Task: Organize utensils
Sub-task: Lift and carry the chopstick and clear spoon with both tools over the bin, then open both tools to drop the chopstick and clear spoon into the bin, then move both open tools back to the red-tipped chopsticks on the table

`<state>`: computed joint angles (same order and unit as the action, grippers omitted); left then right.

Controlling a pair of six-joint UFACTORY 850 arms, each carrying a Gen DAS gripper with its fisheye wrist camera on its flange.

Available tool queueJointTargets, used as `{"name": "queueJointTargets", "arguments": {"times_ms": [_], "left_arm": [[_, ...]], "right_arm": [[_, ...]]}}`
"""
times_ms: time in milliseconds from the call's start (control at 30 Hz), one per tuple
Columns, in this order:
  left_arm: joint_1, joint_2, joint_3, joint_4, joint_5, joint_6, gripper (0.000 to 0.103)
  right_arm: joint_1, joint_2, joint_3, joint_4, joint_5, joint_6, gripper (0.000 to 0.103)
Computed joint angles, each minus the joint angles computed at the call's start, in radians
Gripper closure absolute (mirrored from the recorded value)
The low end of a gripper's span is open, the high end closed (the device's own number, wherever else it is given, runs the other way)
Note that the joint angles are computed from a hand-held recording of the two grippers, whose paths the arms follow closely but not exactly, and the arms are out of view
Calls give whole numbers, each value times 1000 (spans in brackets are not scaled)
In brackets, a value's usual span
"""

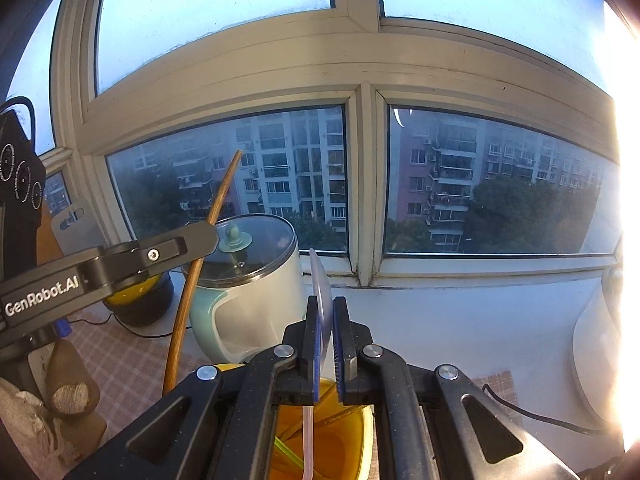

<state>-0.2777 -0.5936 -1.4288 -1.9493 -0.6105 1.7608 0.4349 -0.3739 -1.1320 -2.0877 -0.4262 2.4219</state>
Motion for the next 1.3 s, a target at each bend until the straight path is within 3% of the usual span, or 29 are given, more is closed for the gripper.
{"name": "queueJointTargets", "arguments": {"times_ms": [367, 400, 500, 567, 633, 967, 1300], "left_arm": [[5, 24, 39, 87, 25, -20, 99], [4, 31, 46, 98, 35, -17, 99], [3, 49, 63, 136, 60, -21, 99], [7, 65, 80, 158, 73, -29, 96], [14, 81, 103, 141, 70, -14, 78], [50, 158, 204, 114, 58, 49, 78], [135, 229, 304, 241, 90, -22, 77]], "right_arm": [[-1, -17, 6, 5, 32, 2, 100], [-2, -11, 12, 1, 38, 14, 96], [1, 7, 35, -14, 33, 47, 72], [6, 17, 47, -9, 27, 48, 71], [11, 30, 58, 1, 28, 45, 70], [58, 104, 135, 32, -3, 39, 69], [89, 189, 234, -44, 27, 146, 63]]}}
